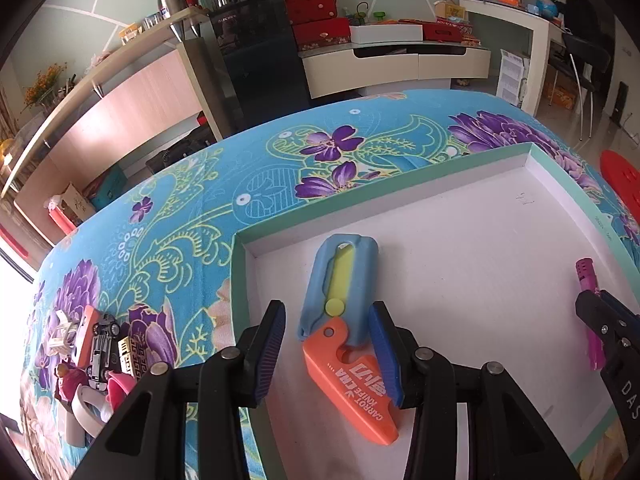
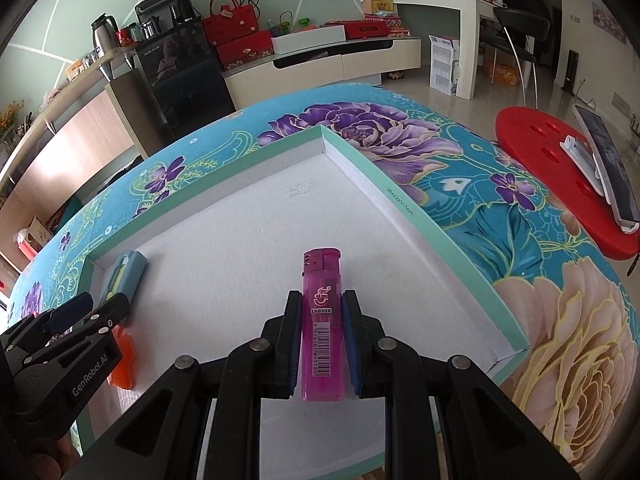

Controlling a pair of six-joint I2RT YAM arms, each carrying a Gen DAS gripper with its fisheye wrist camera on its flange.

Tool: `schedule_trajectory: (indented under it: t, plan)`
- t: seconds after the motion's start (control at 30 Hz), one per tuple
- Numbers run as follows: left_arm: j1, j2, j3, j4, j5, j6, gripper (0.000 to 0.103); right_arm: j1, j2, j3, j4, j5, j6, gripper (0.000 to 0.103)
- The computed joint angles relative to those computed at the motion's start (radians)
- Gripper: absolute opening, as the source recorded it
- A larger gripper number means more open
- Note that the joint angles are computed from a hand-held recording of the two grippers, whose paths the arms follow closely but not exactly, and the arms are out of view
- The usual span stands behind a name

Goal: Organize rigid objects
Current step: 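Carry both items into the white tray and open both tools to release, then move both open tools back over the pile of items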

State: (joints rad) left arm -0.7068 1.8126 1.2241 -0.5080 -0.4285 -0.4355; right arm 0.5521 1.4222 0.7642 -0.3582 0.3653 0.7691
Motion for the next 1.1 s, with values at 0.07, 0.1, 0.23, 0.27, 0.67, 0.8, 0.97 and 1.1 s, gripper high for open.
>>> schedule_trajectory:
  t: [0.07, 0.1, 0.23, 0.27, 0.67, 0.8, 0.97, 1.1]
  plan:
    - [0.004, -0.012, -0.008, -0.004, -0.003, -0.010, 0.053, -0.003, 0.001, 0.001, 0.002, 0.001, -0.003, 0.020]
    - [0.006, -0.020, -0.015, -0.004, -0.007, -0.016, 0.057, 0.000, 0.001, 0.004, -0.003, 0.008, -0.002, 0.020]
    - [0.023, -0.067, -0.061, 0.010, -0.001, -0.040, 0.063, 0.008, -0.001, 0.012, -0.014, 0.027, -0.002, 0.029]
    - [0.028, -0.075, -0.070, 0.009, -0.003, -0.048, 0.065, 0.011, 0.002, 0.015, -0.017, 0.030, -0.002, 0.036]
    - [0.093, -0.198, -0.211, 0.087, -0.035, -0.104, 0.103, 0.042, 0.023, 0.042, -0.010, 0.049, -0.029, 0.075]
    - [0.126, -0.238, -0.255, 0.120, -0.011, -0.122, 0.103, 0.055, 0.030, 0.050, -0.003, 0.054, -0.040, 0.080]
    - [0.136, -0.283, -0.307, 0.161, -0.041, -0.115, 0.103, 0.066, 0.045, 0.063, 0.000, 0.051, -0.059, 0.092]
    - [0.151, -0.341, -0.356, 0.198, -0.043, -0.111, 0.103, 0.086, 0.055, 0.073, 0.006, 0.067, -0.071, 0.097]
